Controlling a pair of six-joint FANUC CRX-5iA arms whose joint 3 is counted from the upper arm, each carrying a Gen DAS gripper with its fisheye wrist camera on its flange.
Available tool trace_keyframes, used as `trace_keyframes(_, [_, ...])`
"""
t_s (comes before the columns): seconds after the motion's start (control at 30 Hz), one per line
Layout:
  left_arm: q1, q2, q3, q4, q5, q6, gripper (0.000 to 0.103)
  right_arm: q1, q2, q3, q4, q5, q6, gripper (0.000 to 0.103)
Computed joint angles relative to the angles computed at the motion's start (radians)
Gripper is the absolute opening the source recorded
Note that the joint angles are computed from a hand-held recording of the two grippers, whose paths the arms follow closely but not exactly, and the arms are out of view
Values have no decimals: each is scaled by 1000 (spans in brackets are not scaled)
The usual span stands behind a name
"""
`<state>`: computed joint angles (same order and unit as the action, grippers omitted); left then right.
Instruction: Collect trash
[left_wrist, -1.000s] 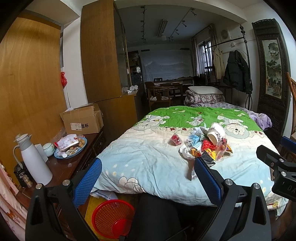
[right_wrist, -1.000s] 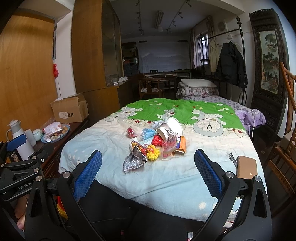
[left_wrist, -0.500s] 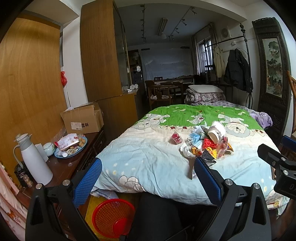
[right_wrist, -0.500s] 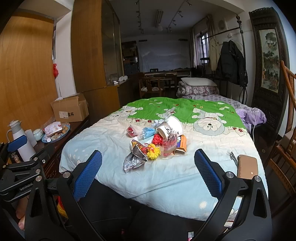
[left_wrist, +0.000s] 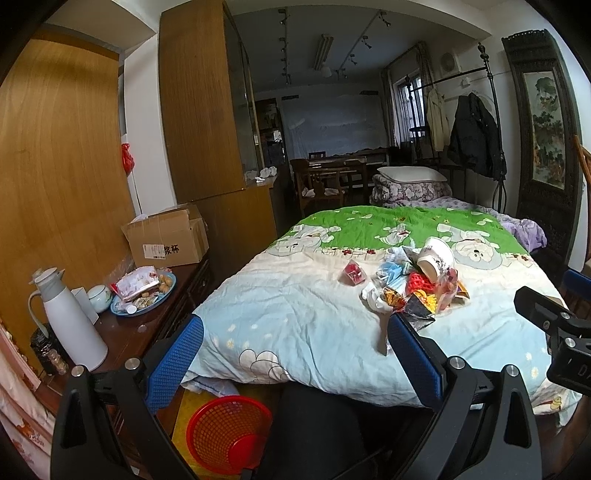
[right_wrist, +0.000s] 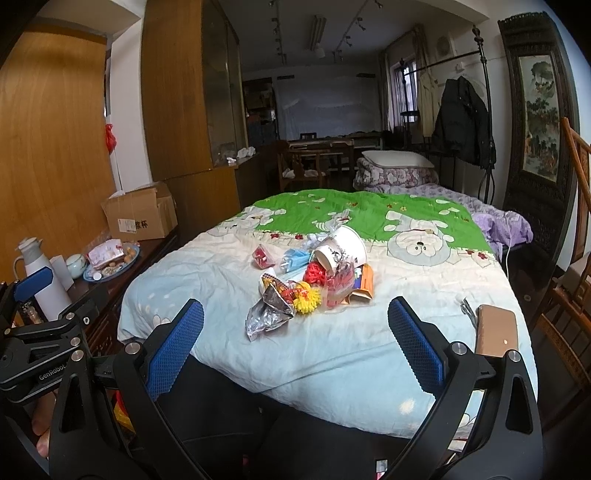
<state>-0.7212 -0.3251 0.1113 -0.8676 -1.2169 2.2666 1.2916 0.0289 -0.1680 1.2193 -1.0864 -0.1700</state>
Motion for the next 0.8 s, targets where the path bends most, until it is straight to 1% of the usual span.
trace_keyframes(0.1, [7, 9, -2, 6, 2, -5, 97, -28, -10, -20, 31, 48, -66, 96])
trace_keyframes(0.2, [22, 22, -6, 21, 10, -13, 97, -38, -13, -25, 17, 72, -86, 96])
trace_keyframes(0.33, [53, 41, -13, 51, 21, -32, 97, -53, 3, -5, -54, 75, -18, 96])
trace_keyframes(0.43, [81, 59, -21, 74, 33, -53, 97, -72, 14, 5, -123, 97, 10, 96])
trace_keyframes(0.53, [100, 83, -28, 86, 44, -67, 97, -97, 31, 8, -161, 115, 36, 96])
trace_keyframes(0.57, [123, 90, -35, 106, 59, -84, 97, -111, 35, -6, -137, 127, 26, 96])
trace_keyframes(0.6, [137, 96, -38, 121, 68, -93, 97, -122, 40, -5, -157, 137, 32, 96])
trace_keyframes(0.67, [196, 107, -52, 192, 103, -140, 97, -143, 51, 0, -201, 155, 53, 96])
trace_keyframes(0.7, [238, 113, -63, 249, 129, -178, 97, -150, 58, 15, -253, 153, 86, 96])
trace_keyframes(0.77, [322, 127, -92, 376, 188, -270, 97, -166, 69, 28, -319, 156, 127, 96])
trace_keyframes(0.8, [342, 135, -100, 409, 207, -295, 97, -180, 76, 30, -347, 165, 143, 96])
